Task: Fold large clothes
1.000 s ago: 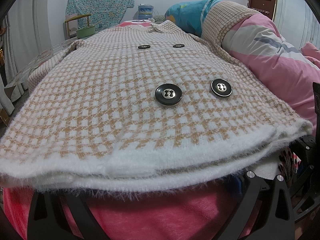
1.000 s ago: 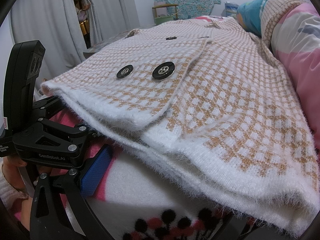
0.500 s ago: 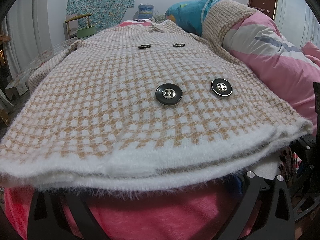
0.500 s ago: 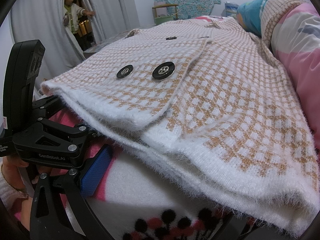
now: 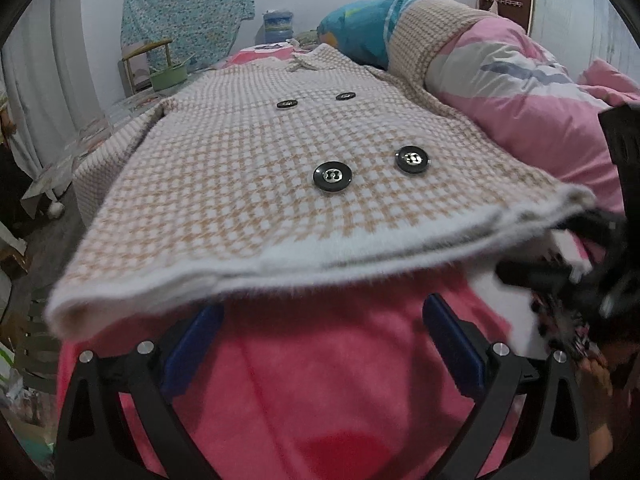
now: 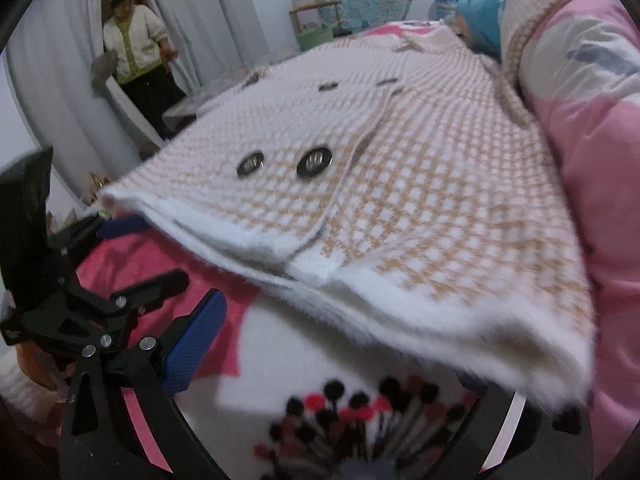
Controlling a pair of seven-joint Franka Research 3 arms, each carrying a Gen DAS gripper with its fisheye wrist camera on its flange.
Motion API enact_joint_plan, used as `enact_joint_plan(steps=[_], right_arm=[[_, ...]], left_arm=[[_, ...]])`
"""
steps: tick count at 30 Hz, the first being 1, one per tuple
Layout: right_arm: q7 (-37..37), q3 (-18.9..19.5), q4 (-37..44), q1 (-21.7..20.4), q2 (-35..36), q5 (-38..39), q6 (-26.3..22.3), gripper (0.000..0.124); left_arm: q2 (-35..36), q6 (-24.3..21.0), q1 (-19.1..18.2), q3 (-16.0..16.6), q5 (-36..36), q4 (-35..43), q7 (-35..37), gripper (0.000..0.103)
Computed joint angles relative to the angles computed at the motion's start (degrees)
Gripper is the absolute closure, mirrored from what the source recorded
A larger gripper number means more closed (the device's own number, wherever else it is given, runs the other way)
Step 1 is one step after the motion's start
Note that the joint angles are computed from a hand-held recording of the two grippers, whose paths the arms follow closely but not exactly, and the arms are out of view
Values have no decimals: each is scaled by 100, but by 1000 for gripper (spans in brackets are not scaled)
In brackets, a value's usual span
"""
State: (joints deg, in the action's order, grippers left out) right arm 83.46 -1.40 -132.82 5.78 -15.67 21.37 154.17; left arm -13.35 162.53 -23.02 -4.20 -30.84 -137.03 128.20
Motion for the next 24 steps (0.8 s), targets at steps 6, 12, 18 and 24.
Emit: enact_joint_plan(steps=[6, 12, 18, 24], right_arm=[[427, 106, 29, -273, -498, -401, 40, 29], [1037, 186, 640, -796, -487, -1117, 192, 29], [1935, 131, 1878, -1470, 186, -2134, 100, 30], [3025, -314, 3695, -1772, 1368, -3066, -574, 32]], left_arm=[[-639, -488, -148, 278, -246, -154, 427, 5], [-285, -616, -330, 341, -538, 580, 890, 5], [1048, -1526, -121, -9, -893, 2434, 826, 5], [2462, -2021, 88, -550, -225, 4519, 101, 15]])
